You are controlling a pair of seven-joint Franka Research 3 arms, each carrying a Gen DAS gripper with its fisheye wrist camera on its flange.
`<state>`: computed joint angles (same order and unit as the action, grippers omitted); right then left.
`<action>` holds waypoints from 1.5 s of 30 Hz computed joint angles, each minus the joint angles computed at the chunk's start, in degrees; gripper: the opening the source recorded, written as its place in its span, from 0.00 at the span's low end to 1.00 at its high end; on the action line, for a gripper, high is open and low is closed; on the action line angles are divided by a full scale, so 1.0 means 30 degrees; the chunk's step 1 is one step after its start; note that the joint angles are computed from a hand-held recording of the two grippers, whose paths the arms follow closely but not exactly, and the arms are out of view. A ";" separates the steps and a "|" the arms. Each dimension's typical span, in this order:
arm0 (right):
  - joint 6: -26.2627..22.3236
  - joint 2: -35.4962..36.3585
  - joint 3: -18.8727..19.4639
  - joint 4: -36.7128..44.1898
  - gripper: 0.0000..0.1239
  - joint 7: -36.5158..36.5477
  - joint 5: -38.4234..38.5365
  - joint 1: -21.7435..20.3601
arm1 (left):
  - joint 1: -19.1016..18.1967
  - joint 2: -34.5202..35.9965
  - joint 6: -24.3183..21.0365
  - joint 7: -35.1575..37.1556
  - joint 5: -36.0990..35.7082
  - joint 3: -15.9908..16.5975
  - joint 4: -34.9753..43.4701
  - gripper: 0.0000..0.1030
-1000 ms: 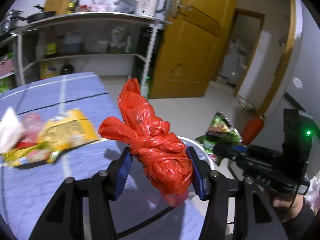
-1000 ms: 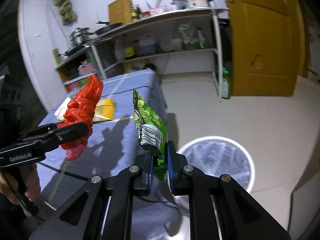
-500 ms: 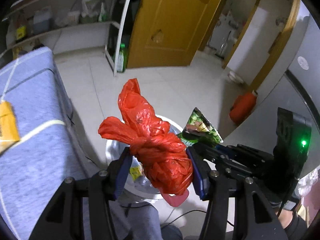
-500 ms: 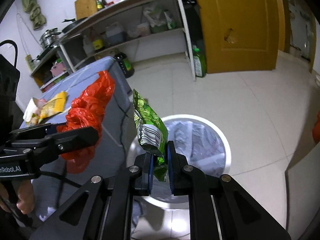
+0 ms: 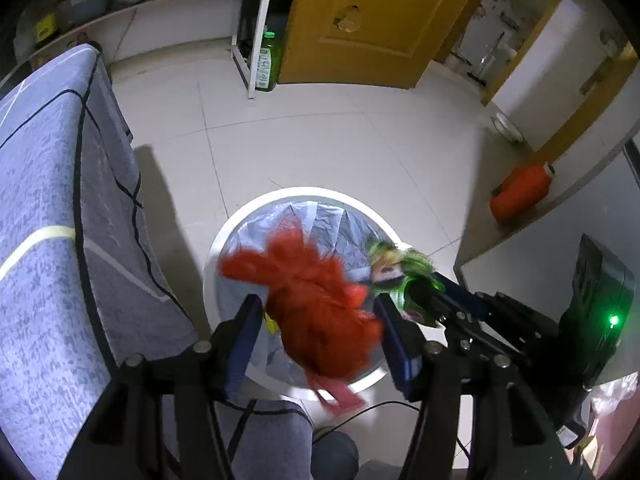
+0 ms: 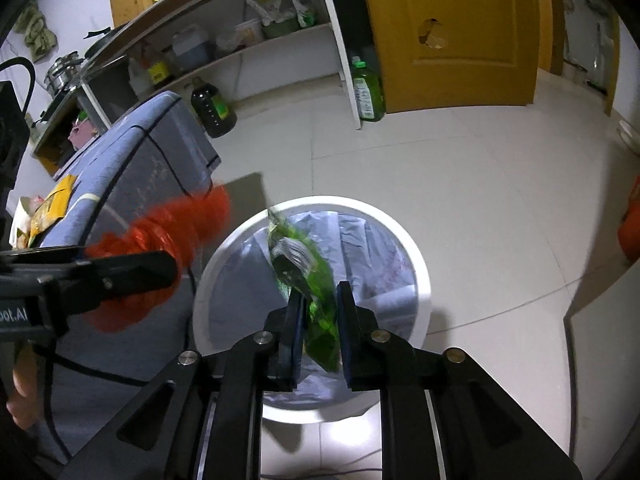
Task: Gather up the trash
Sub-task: 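Carry both bags over the trash bin and open both grippers, then move both tools back over the table toward the remaining trash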
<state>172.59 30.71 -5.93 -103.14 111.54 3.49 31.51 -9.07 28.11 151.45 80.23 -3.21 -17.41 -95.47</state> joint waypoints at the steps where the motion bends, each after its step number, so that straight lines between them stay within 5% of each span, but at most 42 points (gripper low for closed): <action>1: 0.0090 -0.0037 -0.0033 -0.0069 0.14 0.0047 0.0024 0.0017 | 0.0052 -0.0013 0.0024 0.0011 -0.0021 0.0008 -0.0012 0.62; 7: 0.0985 -0.0683 -0.0713 -0.0968 0.29 0.0818 0.0042 0.0532 | 0.0274 -0.0508 0.0993 0.0088 -0.0184 -0.0131 -0.0838 0.62; 13: 0.2284 -0.2154 -0.1865 -0.2416 0.29 0.1117 -0.0353 0.1957 | 0.1715 -0.2356 0.3960 0.1952 -0.1875 -0.1288 -0.3501 0.62; 20: 0.3572 -0.3859 -0.2678 -0.3566 0.29 0.0383 -0.0544 0.4065 | 0.4253 -0.5708 0.6978 0.6409 -0.6955 -0.3474 -0.7734 0.62; 25: 0.3661 -0.4178 -0.2506 -0.3332 0.29 -0.0496 -0.0494 0.5150 | 0.5561 -0.8129 0.7875 1.2120 -1.3560 -0.4677 -0.9907 0.62; 29: 0.3335 -0.3883 -0.1148 -0.2446 0.29 -0.1488 -0.0460 0.4873 | 0.5207 -0.9802 0.8075 1.6005 -1.7937 -0.3887 -1.1110 0.62; 37: 0.2028 -0.1862 0.1563 0.0892 0.29 -0.3550 -0.0187 0.3833 | 0.3568 -1.1994 0.8576 2.0129 -2.2326 -0.0416 -1.2963 0.62; 45: 0.0285 0.0612 0.3156 0.5110 0.29 -0.5362 -0.0170 0.3434 | 0.3088 -1.3047 0.9371 1.9793 -2.1496 0.2424 -1.4616 0.62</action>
<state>173.45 32.54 3.54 -87.81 95.45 2.98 41.82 0.19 -11.03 179.57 139.61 -67.70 -10.14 -139.32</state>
